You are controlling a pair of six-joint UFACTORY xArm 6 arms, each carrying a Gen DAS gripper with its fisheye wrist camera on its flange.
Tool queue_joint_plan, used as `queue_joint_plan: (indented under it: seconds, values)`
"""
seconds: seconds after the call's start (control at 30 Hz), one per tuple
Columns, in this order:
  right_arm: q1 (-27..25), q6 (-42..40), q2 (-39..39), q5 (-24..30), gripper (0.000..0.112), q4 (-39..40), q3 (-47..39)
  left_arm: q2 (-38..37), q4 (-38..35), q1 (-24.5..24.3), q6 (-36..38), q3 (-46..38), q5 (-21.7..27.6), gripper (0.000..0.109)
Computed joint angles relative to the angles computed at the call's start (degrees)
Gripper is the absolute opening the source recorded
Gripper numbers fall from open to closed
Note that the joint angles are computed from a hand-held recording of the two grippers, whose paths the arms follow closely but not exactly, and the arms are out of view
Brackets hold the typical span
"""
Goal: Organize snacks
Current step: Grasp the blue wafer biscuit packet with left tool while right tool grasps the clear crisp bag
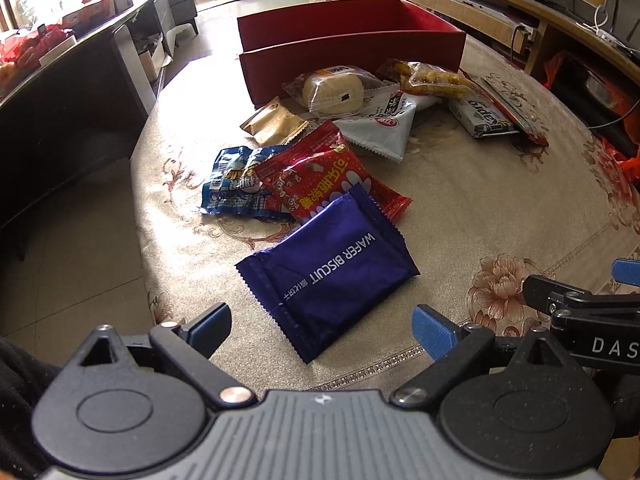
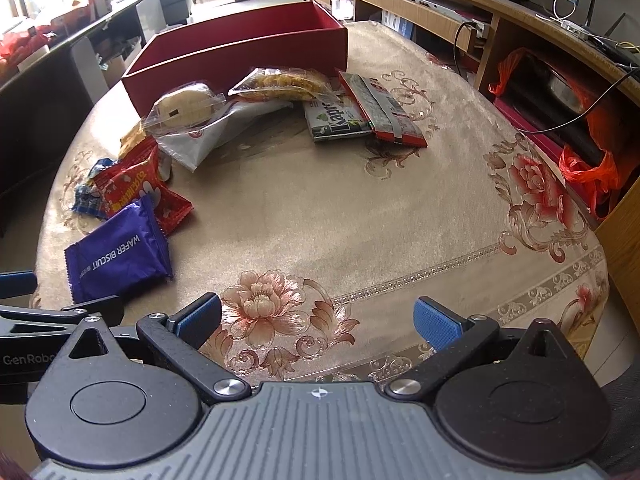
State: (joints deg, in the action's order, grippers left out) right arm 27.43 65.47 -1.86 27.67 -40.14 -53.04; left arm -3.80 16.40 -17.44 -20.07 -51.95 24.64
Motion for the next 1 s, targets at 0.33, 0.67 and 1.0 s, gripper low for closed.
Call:
queue_joint_plan:
  seconds: [0.33,0.67,1.0]
  values:
    - [-0.30,-2.63,0.99,0.17,0.103,2.50,-0.67,3.39,-2.06,-0.15,7.59,-3.43,1.23,0.092]
    - [-1.58,-5.10,0.87,-2.50,0.103,7.25,-0.29,10.99,-11.61,-0.34,34.88,-11.53,5.20,0.095]
    - [-2.26,-8.76,1.47,-3.81,0.103,12.71,-0.73,13.84,-24.28,2.03,45.90,-18.22,15.84,0.085]
